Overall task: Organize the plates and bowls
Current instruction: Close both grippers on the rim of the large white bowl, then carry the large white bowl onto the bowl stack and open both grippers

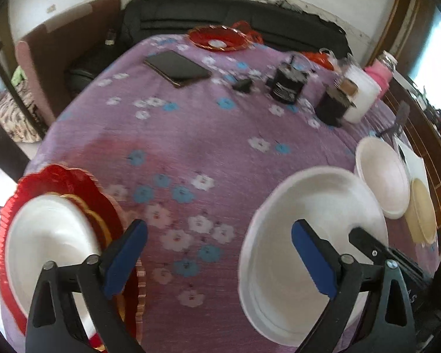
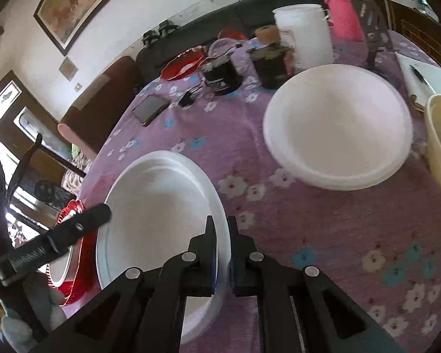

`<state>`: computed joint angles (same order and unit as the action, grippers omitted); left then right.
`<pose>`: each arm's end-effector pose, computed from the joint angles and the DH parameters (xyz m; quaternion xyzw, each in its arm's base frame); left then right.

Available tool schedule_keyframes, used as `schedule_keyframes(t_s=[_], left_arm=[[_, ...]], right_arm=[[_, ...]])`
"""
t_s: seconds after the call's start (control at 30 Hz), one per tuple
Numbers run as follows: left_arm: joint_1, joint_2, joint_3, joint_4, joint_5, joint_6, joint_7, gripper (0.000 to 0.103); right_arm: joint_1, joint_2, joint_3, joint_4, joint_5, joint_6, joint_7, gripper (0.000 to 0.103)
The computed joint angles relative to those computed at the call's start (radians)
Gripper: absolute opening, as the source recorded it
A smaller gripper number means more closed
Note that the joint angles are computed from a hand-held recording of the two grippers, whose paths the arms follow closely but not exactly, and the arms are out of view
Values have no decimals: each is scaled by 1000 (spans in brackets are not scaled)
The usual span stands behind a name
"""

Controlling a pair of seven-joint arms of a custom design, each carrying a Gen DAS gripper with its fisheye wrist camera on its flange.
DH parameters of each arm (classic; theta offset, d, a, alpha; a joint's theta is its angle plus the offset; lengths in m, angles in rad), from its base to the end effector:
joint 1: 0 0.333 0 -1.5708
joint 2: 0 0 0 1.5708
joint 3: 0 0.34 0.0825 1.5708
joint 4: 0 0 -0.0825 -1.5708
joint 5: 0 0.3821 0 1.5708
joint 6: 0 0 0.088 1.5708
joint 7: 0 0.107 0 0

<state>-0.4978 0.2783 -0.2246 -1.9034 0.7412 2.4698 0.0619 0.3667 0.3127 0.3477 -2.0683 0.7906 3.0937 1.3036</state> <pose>0.4911 -0.4212 0.4118 -0.7687 0.5766 -0.2124 0.1776 0.5189 0.3529 0.3754 -0.7040 0.6067 0.0006 0.3692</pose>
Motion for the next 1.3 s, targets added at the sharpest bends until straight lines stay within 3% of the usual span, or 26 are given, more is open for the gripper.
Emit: schedule_keyframes(t_s=[0.07, 0.13, 0.2, 0.37, 0.5, 0.57, 0.67, 0.73, 0.87, 1.0, 1.13, 1.3], left_arm=[[4, 32, -10, 29, -30, 5, 46, 77], [17, 65, -24, 55, -90, 27, 118, 37], [23, 93, -31, 73, -149, 48, 176, 22], [-28, 87, 8, 73, -116, 24, 127, 22], [-57, 40, 18, 39, -53, -7, 56, 22], [-55, 8, 9, 12, -39, -11, 24, 22], [-48, -70, -4, -57, -6, -14, -40, 22], [-41, -144, -16, -119, 29, -28, -97, 22], [0, -283, -54, -231, 64, -72, -190, 25], [58, -424, -85, -356, 31, -109, -226, 27], [109, -513, -98, -447, -39, -125, -208, 31], [169, -575, -77, -562, -106, -25, -184, 31]], right_arm=[[-26, 10, 15, 11, 26, -30, -16, 8], [-48, 21, 31, 23, 70, -52, -47, 8], [-50, 22, 33, 26, 101, -58, -72, 8], [-33, 14, 28, 20, 136, -23, -109, 8], [-124, 17, 151, 38, 347, 5, -334, 8], [-177, 15, 228, 57, 519, 19, -522, 9], [-192, -2, 269, 86, 716, 13, -725, 10], [-168, -16, 263, 98, 755, -2, -762, 10], [-51, -33, 186, 110, 508, -61, -502, 10], [159, 11, 22, 188, 160, -98, -200, 10], [303, 94, -94, 298, -121, -172, 45, 10], [341, 194, -117, 418, -280, -255, 207, 10]])
